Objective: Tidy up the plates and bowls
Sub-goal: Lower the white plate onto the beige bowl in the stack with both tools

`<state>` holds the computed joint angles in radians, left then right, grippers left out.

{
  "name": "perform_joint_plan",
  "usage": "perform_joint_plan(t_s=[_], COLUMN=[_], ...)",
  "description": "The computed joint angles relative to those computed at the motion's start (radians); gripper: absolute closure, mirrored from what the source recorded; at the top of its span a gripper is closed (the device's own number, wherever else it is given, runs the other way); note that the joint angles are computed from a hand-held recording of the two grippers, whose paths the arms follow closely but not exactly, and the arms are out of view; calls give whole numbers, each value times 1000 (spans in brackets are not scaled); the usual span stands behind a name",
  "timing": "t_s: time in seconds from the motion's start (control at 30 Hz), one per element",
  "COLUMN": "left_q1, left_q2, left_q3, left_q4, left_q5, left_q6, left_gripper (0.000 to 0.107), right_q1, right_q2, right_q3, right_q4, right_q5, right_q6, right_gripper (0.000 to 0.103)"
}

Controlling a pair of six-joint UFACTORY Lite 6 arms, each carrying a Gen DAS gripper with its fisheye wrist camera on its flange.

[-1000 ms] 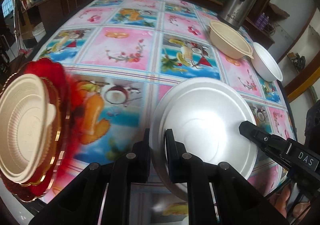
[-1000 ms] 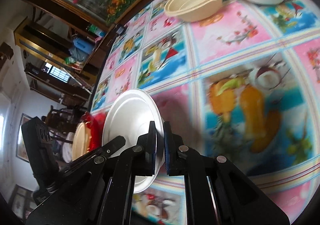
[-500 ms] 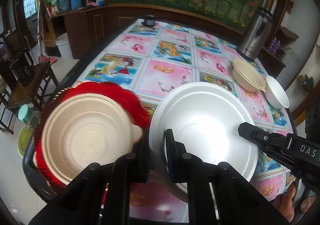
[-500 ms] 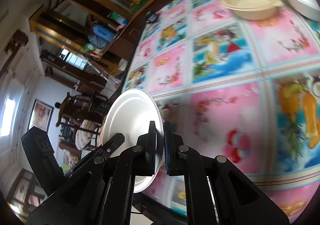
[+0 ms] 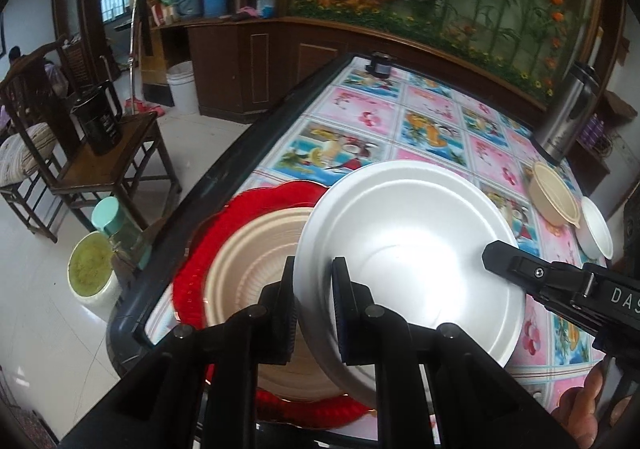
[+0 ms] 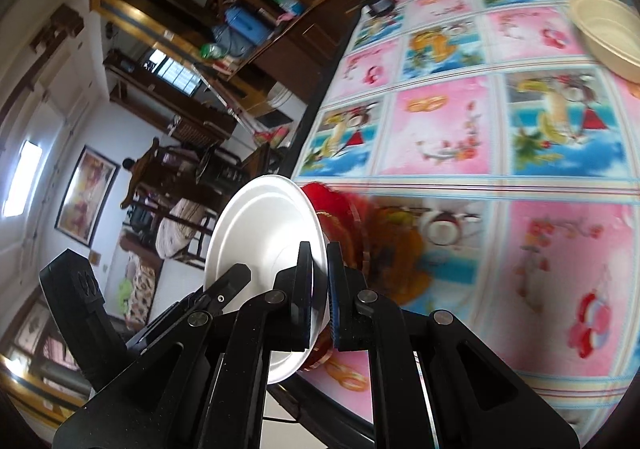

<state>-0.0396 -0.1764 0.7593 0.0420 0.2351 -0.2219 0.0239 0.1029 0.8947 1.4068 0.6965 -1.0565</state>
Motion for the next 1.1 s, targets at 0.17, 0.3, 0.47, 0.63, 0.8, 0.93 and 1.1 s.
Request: perform_joint_plan(t_s=[0.17,0.3,0.47,0.63,0.8,0.93,1.1], left_q1=[90,148,178,174,176,170,156], left_q2=[25,37,29,56,102,130,121], left_q3=[18,36,34,27,28,29,17], left_q4=[-151,-211,-225,-235,-295,-257,-156], left_q5=[7,16,16,14,16,4,-12], left_q6=[173,243,268,278,342,304,209], left_gripper=[94,93,93,93,93,93,93], right_q1=[87,157,201,203,196,206,213], right_q2=[80,133,155,182,216,235,255], right_q3=[91,177,210,201,189,185,184], right_q4=[-5,-47,-40,-13,2,8,19], right_q5=[-35,-64,-78,-73,-81,-100,-114], right_q6=[40,97,102,79,62,51,41], right_gripper=[96,96,96,96,96,96,96])
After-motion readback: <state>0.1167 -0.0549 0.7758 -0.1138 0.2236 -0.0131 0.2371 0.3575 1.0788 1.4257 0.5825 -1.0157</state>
